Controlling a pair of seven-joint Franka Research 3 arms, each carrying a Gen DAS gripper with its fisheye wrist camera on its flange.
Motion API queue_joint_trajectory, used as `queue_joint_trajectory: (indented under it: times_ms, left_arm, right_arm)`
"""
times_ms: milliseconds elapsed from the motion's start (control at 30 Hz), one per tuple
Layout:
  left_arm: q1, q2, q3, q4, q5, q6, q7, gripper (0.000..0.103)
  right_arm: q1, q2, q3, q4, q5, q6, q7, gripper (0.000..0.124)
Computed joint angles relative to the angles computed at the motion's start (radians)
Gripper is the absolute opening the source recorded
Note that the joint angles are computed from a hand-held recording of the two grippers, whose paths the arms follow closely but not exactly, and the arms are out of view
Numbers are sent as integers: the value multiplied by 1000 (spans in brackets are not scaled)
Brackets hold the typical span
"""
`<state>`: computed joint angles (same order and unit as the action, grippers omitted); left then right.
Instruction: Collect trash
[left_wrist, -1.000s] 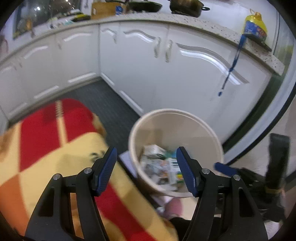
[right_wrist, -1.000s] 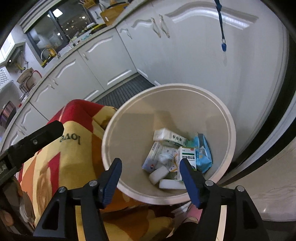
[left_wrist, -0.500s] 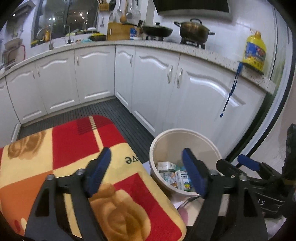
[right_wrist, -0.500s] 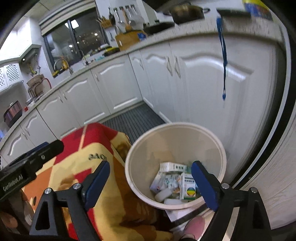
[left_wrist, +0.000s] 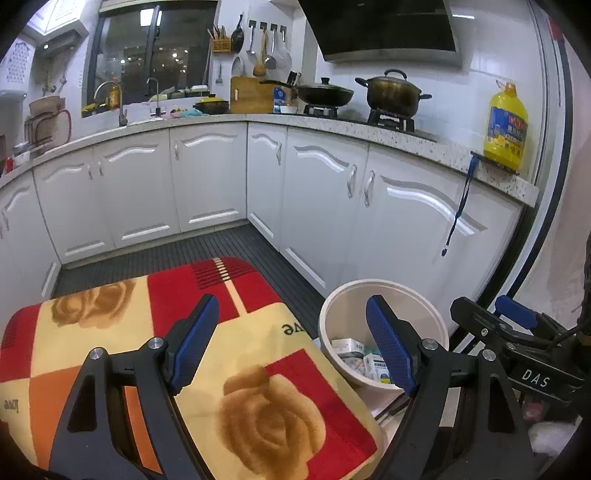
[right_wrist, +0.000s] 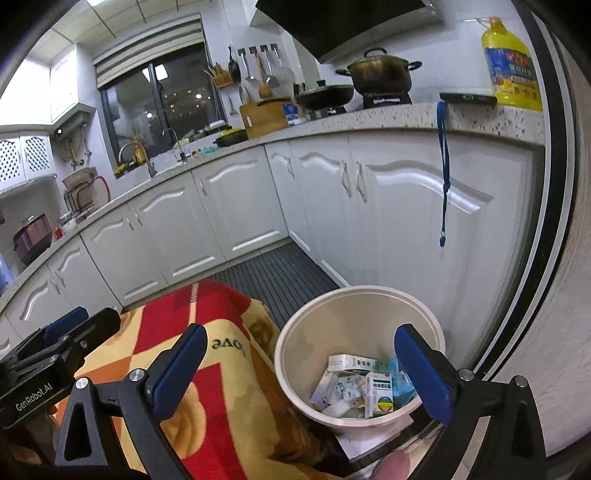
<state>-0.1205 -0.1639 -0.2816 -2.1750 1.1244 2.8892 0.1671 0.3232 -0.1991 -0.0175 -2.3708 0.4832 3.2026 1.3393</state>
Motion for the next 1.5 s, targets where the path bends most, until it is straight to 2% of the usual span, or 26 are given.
queue_joint_trajectory:
  times_ms: [167, 267, 400, 600, 733, 833, 933, 1033, 1167, 1300, 1500]
  left_arm:
    - [17, -60, -9, -39, 15, -9, -32, 81]
    - [31, -95, -24, -59, 39, -28, -63, 81]
    - [40, -131, -24, -86, 24, -13, -58, 81]
    - [77, -178, -47, -117, 27, -4, -80, 81]
    - [94, -196, -59, -128, 24, -10, -86, 81]
    - [99, -208, -64, -135, 17, -17, -84, 81]
    - [105, -214, -70, -138, 15, -18, -84, 81]
    - [109, -217, -73, -141, 14, -13, -84, 81]
    - [114, -219, -75, -144, 14, -8, -80, 81]
    - [119, -227, -97, -141, 34, -58, -100, 81]
    - [106, -224, -85, -141, 53, -50, -107, 81]
  right_arm:
    - [-39, -19, 53, -19, -37, 32, 36, 101]
    - [-32, -30, 54, -28, -52, 43, 52, 102]
    - [-25, -44, 55, -39, -70, 54, 68, 102]
    - [-76, -65, 113, -58, -108, 75, 101, 103]
    - [-78, -73, 118, -66, -125, 90, 111, 103]
    - [-125, -79, 165, -70, -141, 90, 119, 103]
    - [-231, -90, 270, -75, -164, 89, 139, 103]
    - [-298, -104, 336, -82, -186, 94, 158, 103]
    - [-327, -111, 362, -88, -196, 101, 177, 103]
    - [-336, -113, 367, -90, -197, 105, 187, 103]
    - [-407, -123, 432, -89, -204, 112, 204, 103]
